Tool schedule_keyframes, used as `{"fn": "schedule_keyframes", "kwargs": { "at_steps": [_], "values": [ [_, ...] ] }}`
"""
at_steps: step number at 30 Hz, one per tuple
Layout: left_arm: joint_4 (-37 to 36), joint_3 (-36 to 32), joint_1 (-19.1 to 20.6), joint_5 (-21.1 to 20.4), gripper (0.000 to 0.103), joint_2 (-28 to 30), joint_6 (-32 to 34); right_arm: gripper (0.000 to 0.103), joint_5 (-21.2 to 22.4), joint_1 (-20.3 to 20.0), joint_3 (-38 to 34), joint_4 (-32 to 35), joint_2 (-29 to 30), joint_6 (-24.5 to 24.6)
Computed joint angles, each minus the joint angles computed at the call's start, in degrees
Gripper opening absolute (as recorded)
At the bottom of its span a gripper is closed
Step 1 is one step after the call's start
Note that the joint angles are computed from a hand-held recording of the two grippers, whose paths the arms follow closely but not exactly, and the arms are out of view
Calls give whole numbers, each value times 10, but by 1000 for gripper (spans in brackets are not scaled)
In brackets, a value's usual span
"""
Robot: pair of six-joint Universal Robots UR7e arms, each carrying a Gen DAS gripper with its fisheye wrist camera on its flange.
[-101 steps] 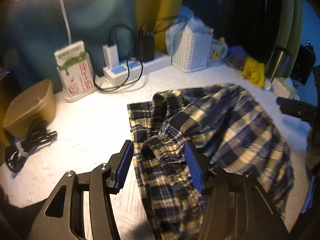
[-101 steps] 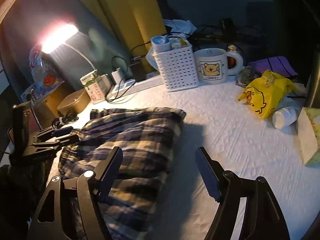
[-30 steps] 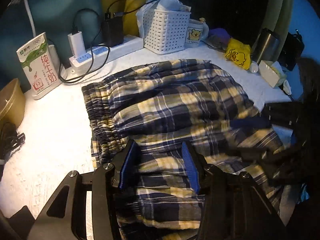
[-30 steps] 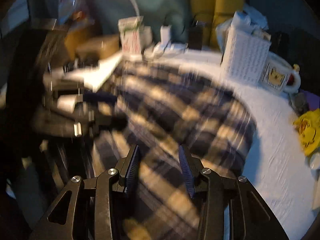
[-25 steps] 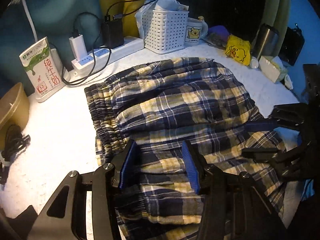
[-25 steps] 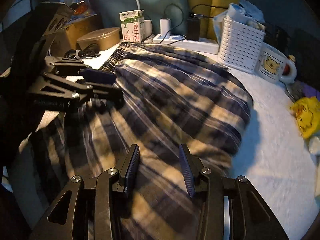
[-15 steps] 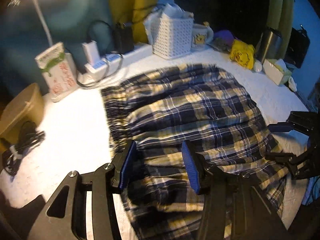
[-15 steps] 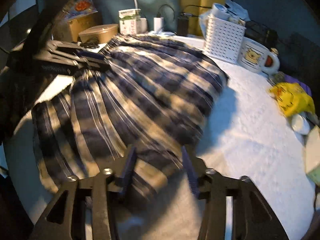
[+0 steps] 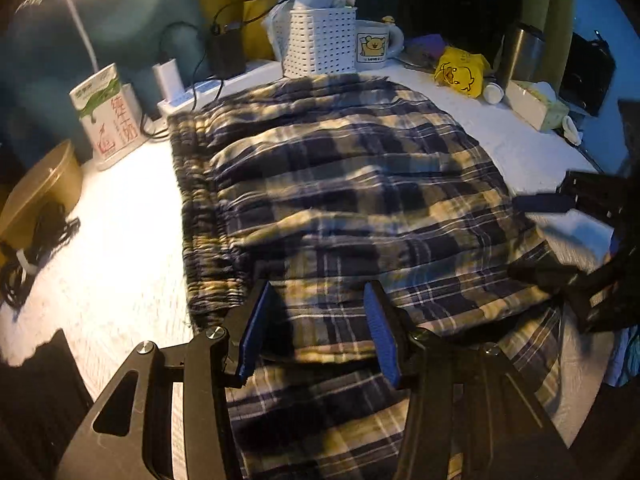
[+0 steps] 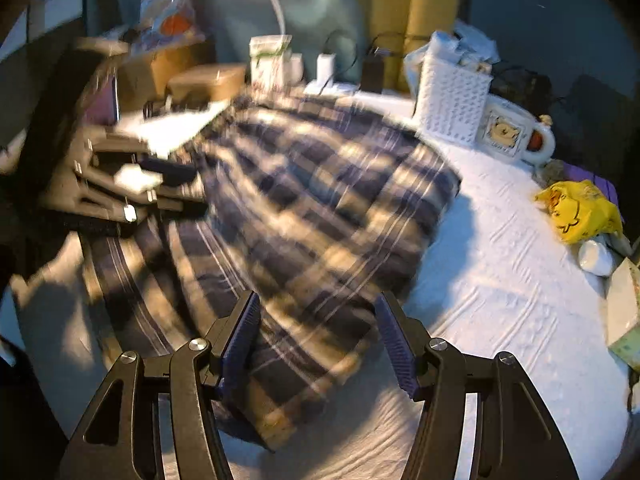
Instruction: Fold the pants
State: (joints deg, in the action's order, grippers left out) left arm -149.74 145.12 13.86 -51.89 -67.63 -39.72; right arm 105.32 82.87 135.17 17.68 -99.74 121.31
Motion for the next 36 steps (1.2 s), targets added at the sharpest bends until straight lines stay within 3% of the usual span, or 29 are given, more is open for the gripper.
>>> {"fn": "schedule_keyframes", "kwargs": {
  "at_steps": [9,13,17,25,36],
  "values": [
    [57,15,-18,-20,48,-63,-2,62,-30,-82,8,70,-66,-30],
    [111,2,-26,11,48,-97,-4,62,-65,-114,-7,119,-102,-29],
    [100,-14,5,41,48,-107,22,62,-103,-127,-36,138,-117,-4],
    [-21,-54,88,67,48,-51,123,62,-65,-57,-100,69,-34,72],
    [-141,-99,186,39,48,34,226,62,-38,-20,-177,39,104,131]
  ]
}}
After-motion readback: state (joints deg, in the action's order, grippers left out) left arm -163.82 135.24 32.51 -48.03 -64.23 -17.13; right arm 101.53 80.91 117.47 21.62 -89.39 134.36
